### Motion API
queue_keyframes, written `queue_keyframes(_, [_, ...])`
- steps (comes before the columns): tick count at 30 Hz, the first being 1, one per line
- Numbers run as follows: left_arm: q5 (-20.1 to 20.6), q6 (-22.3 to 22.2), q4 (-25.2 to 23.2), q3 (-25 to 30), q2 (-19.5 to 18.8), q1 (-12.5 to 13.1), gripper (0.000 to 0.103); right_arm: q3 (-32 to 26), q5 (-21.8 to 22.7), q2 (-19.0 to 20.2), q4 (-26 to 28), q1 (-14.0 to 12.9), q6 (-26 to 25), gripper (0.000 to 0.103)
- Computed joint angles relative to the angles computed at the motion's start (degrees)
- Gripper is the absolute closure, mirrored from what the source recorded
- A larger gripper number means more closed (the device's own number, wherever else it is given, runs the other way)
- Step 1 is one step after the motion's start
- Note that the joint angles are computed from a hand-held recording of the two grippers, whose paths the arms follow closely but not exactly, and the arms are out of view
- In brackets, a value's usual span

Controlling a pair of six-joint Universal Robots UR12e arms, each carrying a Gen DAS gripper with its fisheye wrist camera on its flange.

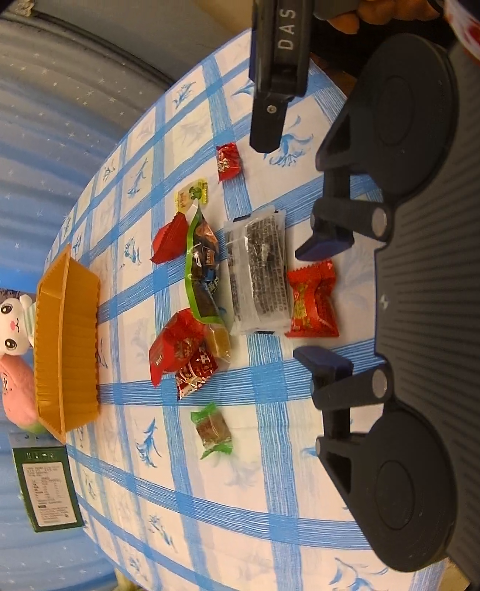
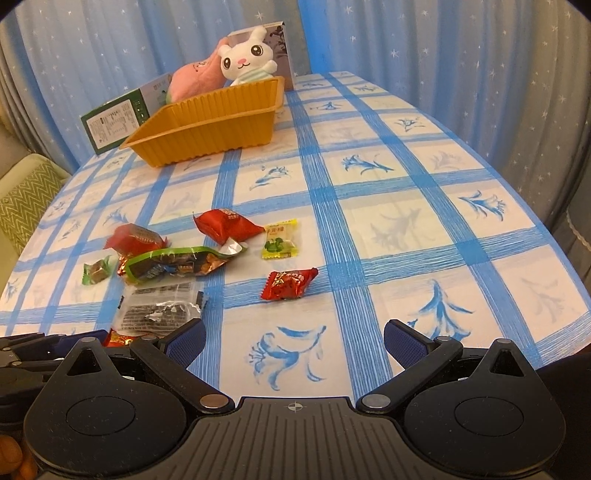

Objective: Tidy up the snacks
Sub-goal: 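Grasp the red candy packet with the left tool while the right tool approaches the clear seaweed packet, then grasp the clear seaweed snack packet with the right tool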

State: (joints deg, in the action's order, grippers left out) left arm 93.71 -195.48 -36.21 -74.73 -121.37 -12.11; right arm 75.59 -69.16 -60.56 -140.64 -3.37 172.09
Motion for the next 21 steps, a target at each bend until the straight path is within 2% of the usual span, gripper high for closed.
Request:
queue_keyframes(2, [0.5,0.9,-0.6,0.3,-0.1,-0.1,0.065,-0.2,-0.1,0.2,0.2,0.1,0.0,0.001])
queue_keyframes(6, [2.6,1.8,-1.5,0.3,0.0,-0.4,0.085,-0.3,-0.1,0.2,0.4,0.3,-0.3,0.001])
queue_keyframes(7, [3.0,1.6,-1.5,0.2,0.1,-0.4,0.087,-0.3,0.0,0.2,0.4,0.3,-0.4,0.001])
queue_keyframes(10, [2.6,-0.7,-0.9,-0.6,0.7,0.0,0.087,-0.3,0.2,0.1,0.4,0.4,-0.8,0.001])
queue_keyframes(16, [4.3,-2.1,0.4,-2.1,1.8,0.3,0.087,-0.1,1.4,-0.1,0.4,0.6,-2.5,0.001])
queue_keyframes(21, [5.8,-2.9,0.4,-2.4,2.4,0.8,0.087,-0.6,5.6,0.4,1.2,0.9,-8.4,0.001])
